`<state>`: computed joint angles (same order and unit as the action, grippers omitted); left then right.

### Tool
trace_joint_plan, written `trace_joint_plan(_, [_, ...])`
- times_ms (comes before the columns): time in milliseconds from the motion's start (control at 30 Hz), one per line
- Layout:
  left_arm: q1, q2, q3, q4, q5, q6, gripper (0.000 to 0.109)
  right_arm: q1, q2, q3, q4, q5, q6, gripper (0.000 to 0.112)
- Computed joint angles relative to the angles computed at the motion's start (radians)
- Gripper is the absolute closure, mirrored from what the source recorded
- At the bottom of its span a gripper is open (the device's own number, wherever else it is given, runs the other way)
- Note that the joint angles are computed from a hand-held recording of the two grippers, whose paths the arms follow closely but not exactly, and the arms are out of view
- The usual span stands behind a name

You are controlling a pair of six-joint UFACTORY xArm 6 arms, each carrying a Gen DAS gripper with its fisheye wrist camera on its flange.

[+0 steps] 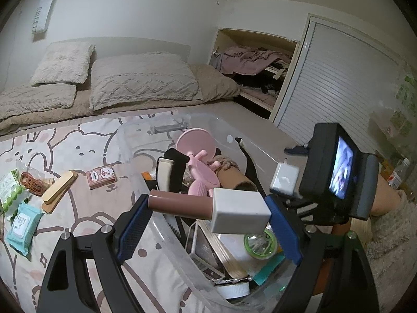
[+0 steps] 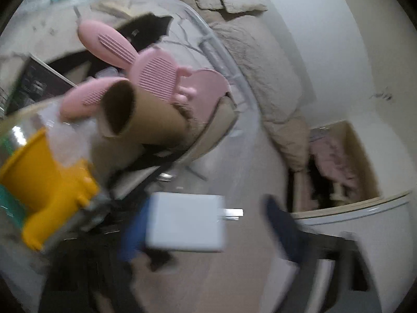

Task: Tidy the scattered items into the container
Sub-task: 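Open the right tool over the bin while the left tool holds the tube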

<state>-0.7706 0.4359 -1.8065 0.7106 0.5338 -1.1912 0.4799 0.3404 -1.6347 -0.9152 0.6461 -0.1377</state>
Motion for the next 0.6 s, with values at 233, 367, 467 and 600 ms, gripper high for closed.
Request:
trace_joint_plan(233, [0.003, 0.023, -0.028, -0.042, 0.007, 0.065, 0.021, -0.033, -0.049, 0.053, -0.059, -0.096, 0.122, 0.009])
trace_joint_plan(367, [0.000, 0.048, -0.060, -0.065, 0.013, 0.098, 0.021, -0.064, -0.077, 0.070, -0.043, -0.141, 0.161, 0.009])
trace_joint_plan(467, [-0.001, 0.070, -0.087, -0.076, 0.013, 0.110, 0.021, -0.072, -0.082, 0.060, -0.018, -0.139, 0.170, 0.009])
trace_joint_plan(600, [-0.004, 0.102, -0.132, -0.113, 0.008, 0.144, 0.021, -0.082, -0.114, 0.078, 0.107, -0.148, 0.154, 0.009])
